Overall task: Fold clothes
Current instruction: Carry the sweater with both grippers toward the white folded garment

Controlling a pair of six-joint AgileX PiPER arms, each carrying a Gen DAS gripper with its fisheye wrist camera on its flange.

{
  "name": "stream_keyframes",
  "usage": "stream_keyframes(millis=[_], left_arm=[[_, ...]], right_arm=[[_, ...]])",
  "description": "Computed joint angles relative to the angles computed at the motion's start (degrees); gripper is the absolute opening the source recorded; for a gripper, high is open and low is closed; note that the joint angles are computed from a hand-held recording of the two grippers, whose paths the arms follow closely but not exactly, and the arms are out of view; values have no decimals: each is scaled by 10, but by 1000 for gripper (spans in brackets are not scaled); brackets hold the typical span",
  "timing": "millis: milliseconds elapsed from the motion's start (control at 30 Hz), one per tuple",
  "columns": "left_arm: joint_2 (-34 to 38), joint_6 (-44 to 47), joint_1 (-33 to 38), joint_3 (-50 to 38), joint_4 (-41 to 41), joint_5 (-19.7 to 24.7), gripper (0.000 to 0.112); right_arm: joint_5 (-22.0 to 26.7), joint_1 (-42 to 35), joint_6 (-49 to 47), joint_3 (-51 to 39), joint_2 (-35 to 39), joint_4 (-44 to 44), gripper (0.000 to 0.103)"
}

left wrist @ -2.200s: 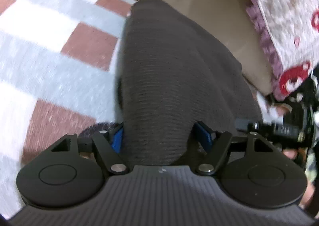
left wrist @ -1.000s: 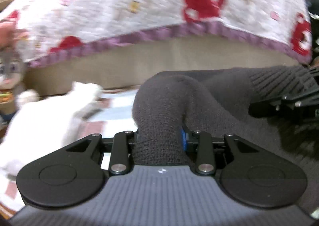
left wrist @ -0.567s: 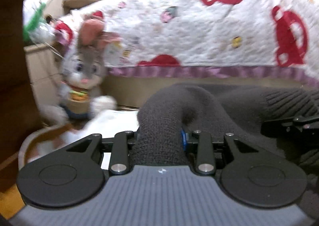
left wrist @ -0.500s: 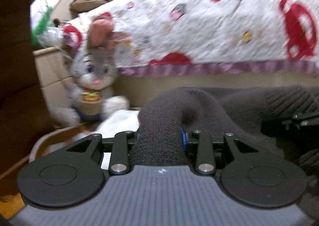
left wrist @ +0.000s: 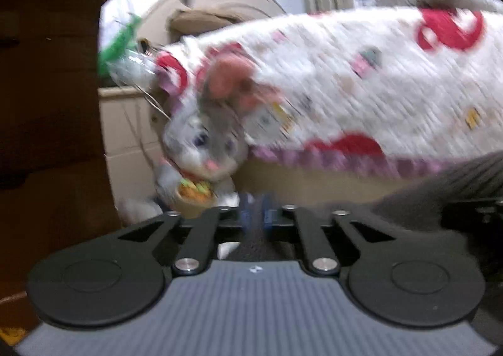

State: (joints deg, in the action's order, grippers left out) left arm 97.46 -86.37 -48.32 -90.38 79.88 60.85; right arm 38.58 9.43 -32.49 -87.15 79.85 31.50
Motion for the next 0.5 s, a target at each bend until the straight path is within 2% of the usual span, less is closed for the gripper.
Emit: stream_keyframes(millis=[67, 133, 167, 267, 300, 367, 433, 500], left_arm=[[-23, -46, 32, 17, 32, -34, 0], [-38, -46, 64, 22, 10, -65, 0], [-54, -47, 84, 41, -27, -104, 0], [-87, 3, 150, 116, -191, -230, 4], [-84, 50, 169, 130, -248, -243, 7], [-65, 157, 198, 137, -361, -231, 10], [-60, 236, 236, 155, -476, -258, 16], [-58, 282, 267, 167, -574, -302, 30]], right_arm=[[-21, 16, -14, -37, 24, -6, 30], [-21, 21, -48, -76, 56, 22, 29], [-16, 25, -46, -89, 72, 21, 29], [-19, 41, 37, -51, 78, -58, 29], [-25, 40, 66, -23, 71, -78, 30], [-31, 14, 105, 36, 53, -77, 30], [-29, -19, 135, 71, 41, -76, 30], [-9, -63, 139, 84, 47, -40, 30]])
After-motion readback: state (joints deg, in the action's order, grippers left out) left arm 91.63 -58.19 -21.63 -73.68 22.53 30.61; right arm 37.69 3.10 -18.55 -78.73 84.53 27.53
